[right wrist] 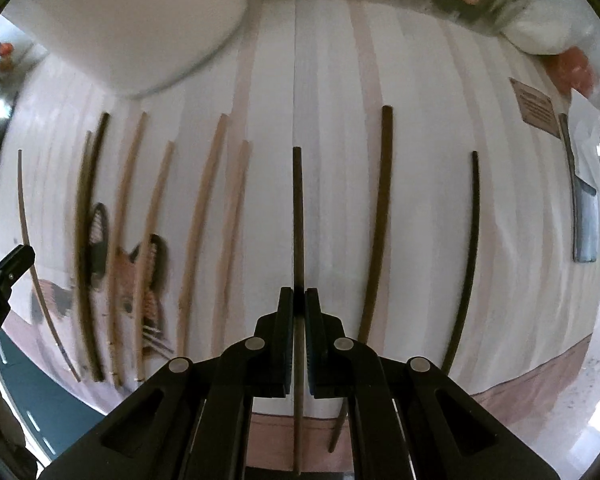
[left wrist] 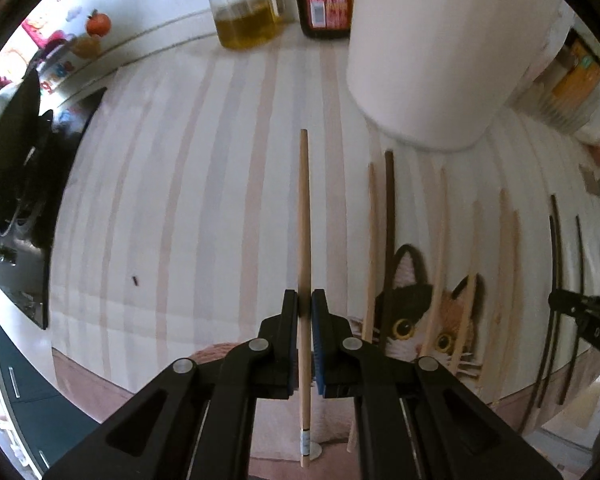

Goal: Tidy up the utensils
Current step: 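Lift both held chopsticks and carry them toward the pink chopstick holder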

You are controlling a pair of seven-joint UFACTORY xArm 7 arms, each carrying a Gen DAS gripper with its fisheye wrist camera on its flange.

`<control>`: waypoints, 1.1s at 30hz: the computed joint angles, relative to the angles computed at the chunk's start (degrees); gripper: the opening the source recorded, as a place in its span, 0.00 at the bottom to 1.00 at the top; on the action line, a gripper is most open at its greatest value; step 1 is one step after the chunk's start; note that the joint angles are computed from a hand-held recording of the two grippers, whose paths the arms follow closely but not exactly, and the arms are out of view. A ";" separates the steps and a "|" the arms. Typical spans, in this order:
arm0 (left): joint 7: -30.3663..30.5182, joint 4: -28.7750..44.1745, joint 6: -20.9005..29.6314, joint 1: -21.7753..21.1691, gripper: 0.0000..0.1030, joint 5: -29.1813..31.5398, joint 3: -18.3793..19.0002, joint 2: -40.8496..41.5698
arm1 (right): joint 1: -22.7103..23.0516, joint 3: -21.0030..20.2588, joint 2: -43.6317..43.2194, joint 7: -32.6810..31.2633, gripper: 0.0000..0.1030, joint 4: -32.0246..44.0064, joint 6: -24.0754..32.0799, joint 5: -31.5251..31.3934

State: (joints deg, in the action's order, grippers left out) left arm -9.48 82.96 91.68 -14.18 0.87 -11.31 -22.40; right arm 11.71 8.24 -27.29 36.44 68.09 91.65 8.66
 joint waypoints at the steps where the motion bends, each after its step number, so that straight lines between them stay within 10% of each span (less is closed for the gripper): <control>1: -0.08 0.90 0.60 0.02 0.04 -0.15 0.11 -0.16 | -0.07 -0.32 -0.80 -0.10 0.05 0.01 0.07 0.12; 22: -3.16 19.44 0.75 -0.01 0.04 -0.92 -1.33 4.98 | -2.01 0.23 -2.71 -1.28 0.05 18.02 -1.12 -1.69; 33: -7.27 48.50 3.81 -3.49 0.04 4.72 -3.28 20.50 | -4.01 -0.97 8.37 -5.29 0.04 35.95 -5.61 -5.65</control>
